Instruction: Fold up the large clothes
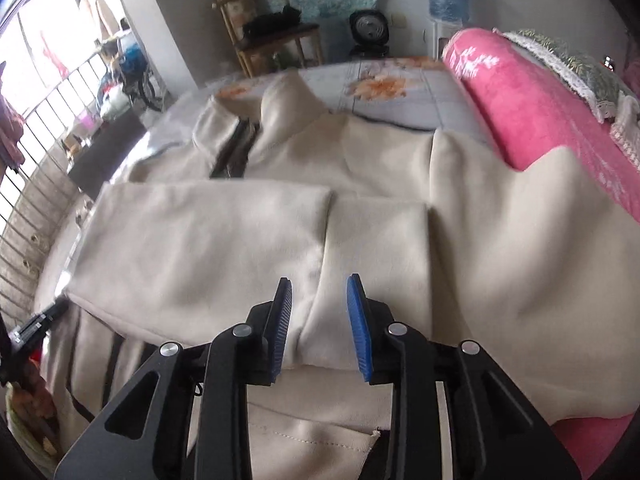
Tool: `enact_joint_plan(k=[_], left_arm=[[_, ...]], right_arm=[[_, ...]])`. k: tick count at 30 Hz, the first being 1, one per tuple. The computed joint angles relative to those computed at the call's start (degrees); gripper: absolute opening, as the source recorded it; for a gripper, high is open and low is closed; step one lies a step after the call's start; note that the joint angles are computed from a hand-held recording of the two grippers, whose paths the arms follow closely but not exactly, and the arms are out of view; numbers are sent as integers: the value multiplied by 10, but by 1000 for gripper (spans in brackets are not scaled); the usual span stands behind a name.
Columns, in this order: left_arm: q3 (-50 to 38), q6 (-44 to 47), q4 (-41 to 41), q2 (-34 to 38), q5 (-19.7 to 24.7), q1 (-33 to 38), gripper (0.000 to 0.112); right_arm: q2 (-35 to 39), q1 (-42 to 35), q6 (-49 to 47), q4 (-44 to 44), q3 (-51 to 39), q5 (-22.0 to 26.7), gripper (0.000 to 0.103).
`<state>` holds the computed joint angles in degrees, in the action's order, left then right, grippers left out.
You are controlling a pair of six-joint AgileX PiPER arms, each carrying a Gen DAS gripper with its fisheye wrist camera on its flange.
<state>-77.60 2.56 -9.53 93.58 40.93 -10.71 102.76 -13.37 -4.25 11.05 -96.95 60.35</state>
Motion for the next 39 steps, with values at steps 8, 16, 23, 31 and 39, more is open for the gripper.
enact_joint_plan(k=[8, 16, 23, 31, 39], left_arm=[[-21, -1, -17, -97, 64, 18, 50], [-130, -92, 49, -39, 135, -72, 68], [-221, -146, 153, 52, 143, -170, 84], [-384, -119, 207, 242, 223, -229, 89], [-301, -161, 178, 203, 144, -201, 96]], right_arm=[[-58, 40, 5, -51, 10, -9, 53], [-55, 61, 41, -97, 41, -11, 61], [-184, 71, 98, -116, 159, -11, 84], [-240, 125, 198, -193, 286, -38, 97], [-237, 130, 194, -199, 289, -47, 97]])
